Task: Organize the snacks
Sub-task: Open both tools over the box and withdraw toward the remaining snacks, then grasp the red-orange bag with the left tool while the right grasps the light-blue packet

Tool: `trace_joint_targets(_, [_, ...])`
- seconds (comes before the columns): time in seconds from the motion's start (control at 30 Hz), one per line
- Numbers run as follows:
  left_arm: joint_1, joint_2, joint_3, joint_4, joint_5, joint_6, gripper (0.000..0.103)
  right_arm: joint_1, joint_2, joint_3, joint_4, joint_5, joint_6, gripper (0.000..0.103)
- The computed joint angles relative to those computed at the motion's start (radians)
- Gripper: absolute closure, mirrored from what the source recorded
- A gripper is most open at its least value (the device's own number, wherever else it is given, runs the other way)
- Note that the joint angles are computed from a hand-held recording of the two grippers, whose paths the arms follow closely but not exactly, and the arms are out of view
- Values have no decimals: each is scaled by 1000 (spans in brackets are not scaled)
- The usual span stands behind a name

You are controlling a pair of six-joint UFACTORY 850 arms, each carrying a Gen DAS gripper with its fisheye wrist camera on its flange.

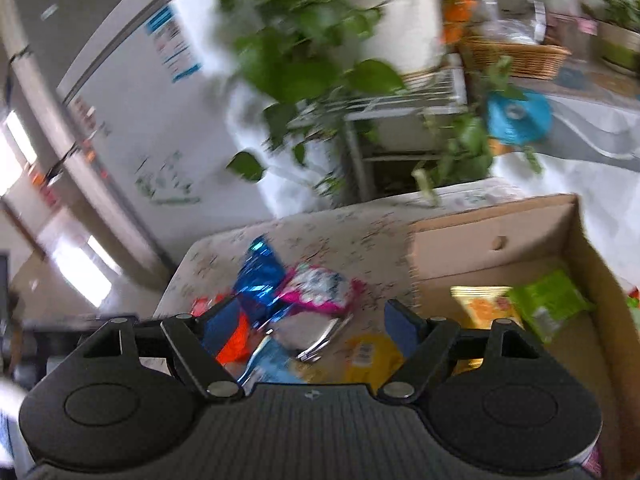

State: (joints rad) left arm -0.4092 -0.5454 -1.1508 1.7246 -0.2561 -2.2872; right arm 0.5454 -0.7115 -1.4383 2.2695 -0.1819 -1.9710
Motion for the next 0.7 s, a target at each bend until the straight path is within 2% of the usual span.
trace_joint_targets(0.17, [27, -43, -32, -92, 34, 101, 13, 14, -50, -64, -434, -29, 342, 19])
trace_joint_targets(0.43, [49, -132, -105, -127, 85, 178, 13, 34, -130, -157, -981, -62, 782, 19])
trace_joint_targets(0.7, [56, -196, -166, -107, 123, 223, 13, 47, -208, -256, -1279, -85, 1057, 19])
